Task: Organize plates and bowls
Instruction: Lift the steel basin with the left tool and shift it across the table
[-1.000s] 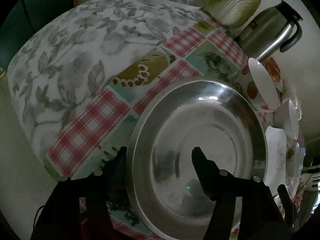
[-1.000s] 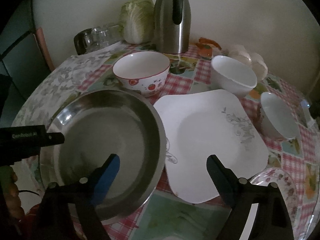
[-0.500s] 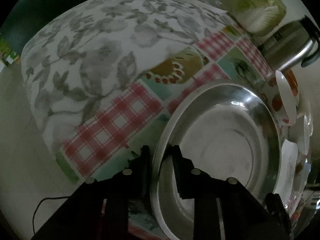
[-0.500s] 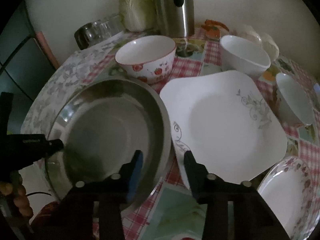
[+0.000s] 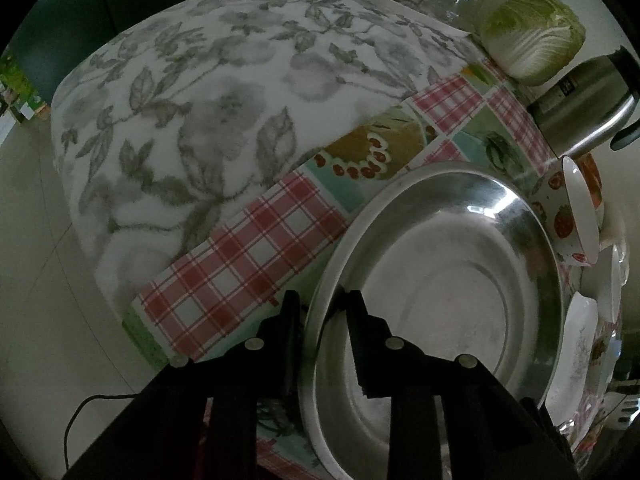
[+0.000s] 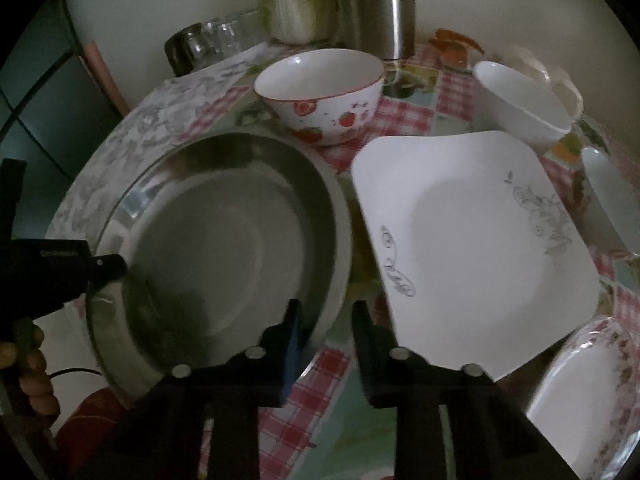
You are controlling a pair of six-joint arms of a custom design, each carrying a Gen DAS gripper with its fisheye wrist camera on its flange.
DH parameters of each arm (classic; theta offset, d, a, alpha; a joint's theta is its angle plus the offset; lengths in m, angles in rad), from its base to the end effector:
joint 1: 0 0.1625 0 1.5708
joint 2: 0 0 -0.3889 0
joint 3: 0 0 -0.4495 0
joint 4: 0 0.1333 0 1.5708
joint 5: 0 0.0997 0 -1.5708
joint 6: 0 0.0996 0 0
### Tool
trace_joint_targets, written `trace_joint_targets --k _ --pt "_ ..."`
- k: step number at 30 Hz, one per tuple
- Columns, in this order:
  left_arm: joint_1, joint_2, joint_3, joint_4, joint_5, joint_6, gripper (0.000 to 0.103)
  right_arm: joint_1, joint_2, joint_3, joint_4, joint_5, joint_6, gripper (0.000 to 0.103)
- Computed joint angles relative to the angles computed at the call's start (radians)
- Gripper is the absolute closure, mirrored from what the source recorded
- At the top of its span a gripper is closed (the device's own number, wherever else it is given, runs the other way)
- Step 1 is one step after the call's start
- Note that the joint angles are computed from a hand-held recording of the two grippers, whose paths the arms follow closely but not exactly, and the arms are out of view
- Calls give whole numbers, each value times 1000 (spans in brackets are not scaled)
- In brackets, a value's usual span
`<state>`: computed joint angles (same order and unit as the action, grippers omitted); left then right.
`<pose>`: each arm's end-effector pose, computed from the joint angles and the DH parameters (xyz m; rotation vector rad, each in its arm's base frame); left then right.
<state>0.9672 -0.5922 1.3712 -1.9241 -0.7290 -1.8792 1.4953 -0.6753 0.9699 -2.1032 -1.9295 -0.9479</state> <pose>-0.2298 -0.6990 -0.0378 -1.2189 2.0273 -0.8327 0.0338 -0.8575 0.2079 1.0935 -2.4849 0.0418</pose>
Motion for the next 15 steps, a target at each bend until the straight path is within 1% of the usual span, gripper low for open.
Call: trace_joint_targets --k 2,3,8,11,15 --pt "-2 10 -16 23 5 -8 80 5 -20 38 -45 1 -36 85" --pt "-4 11 -20 39 12 -20 80 5 -28 46 -49 17 -45 85" --pt "-15 -14 30 -44 39 -6 80 6 -45 34 -21 73 -41 85" --pt "-28 -24 44 -50 59 -13 80 10 -54 34 -15 90 -43 84" --pt "-51 -25 37 -28 102 -22 80 10 -74 45 -18 115 -56 84"
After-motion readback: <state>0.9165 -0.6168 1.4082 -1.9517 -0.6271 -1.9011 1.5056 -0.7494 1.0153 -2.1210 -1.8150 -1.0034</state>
